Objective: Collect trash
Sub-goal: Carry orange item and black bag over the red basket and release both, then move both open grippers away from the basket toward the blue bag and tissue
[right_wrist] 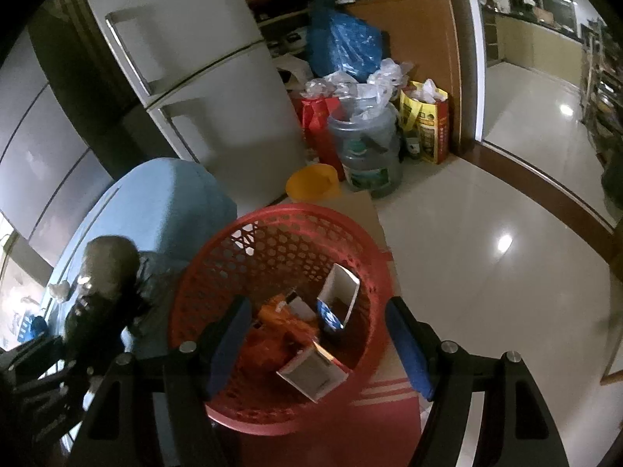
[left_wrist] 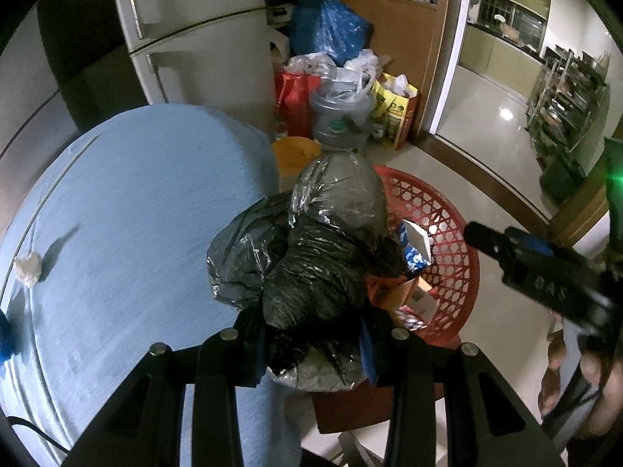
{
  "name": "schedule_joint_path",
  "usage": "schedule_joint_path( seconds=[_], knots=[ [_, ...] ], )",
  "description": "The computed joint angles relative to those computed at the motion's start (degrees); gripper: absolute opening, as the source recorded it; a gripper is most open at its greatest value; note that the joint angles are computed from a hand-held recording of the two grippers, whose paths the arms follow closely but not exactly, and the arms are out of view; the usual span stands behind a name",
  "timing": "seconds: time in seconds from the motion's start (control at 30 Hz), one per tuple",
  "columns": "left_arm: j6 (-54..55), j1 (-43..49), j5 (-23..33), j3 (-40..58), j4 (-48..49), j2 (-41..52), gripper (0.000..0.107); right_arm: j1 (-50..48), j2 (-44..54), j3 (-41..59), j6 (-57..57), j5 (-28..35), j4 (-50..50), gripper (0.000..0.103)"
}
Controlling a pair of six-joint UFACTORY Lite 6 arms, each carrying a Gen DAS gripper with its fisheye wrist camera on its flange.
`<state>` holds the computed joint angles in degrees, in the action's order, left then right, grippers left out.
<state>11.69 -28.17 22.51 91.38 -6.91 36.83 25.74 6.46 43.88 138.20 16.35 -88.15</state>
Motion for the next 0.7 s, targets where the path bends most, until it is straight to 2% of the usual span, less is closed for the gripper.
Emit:
schedule_joint_path(
  seconds=[0.07,0.13,0.17,0.2,0.33,0.7],
  knots=[
    [-1.7,-0.8,1.8,3.4,1.2,2.3,0.041,-0.3,-1.1,-1.5,1.1,-0.1,-1.1,0.075],
    [-1.5,-1.3,4.6,8.1,0.6,5.5,0.049,-0.8,-2.3,-2.9,2.7,-0.2,-2.5,0.075],
    [-2.2,-1.5,5.2,9.2,1.4,6.3,0.061,-1.0,-3.0,-3.6,3.2,-0.1,-2.8,0.075],
    [-3.8,-2.0,5.4,10.4,3.0,7.1,0.068,-1.2,-3.5,-4.0,3.7,-0.1,-3.3,0.075],
    [-4.1,-2.3,6.0,11.8,3.1,7.7,0.068,-1.2,-4.7,-5.3,4.4,0.2,-3.7,0.075],
    [-4.3,0.8,4.2,6.3,3.0,3.7,0.068,2.1,-2.2,-2.0,2.2,1.3,-0.7,0.075]
  ],
)
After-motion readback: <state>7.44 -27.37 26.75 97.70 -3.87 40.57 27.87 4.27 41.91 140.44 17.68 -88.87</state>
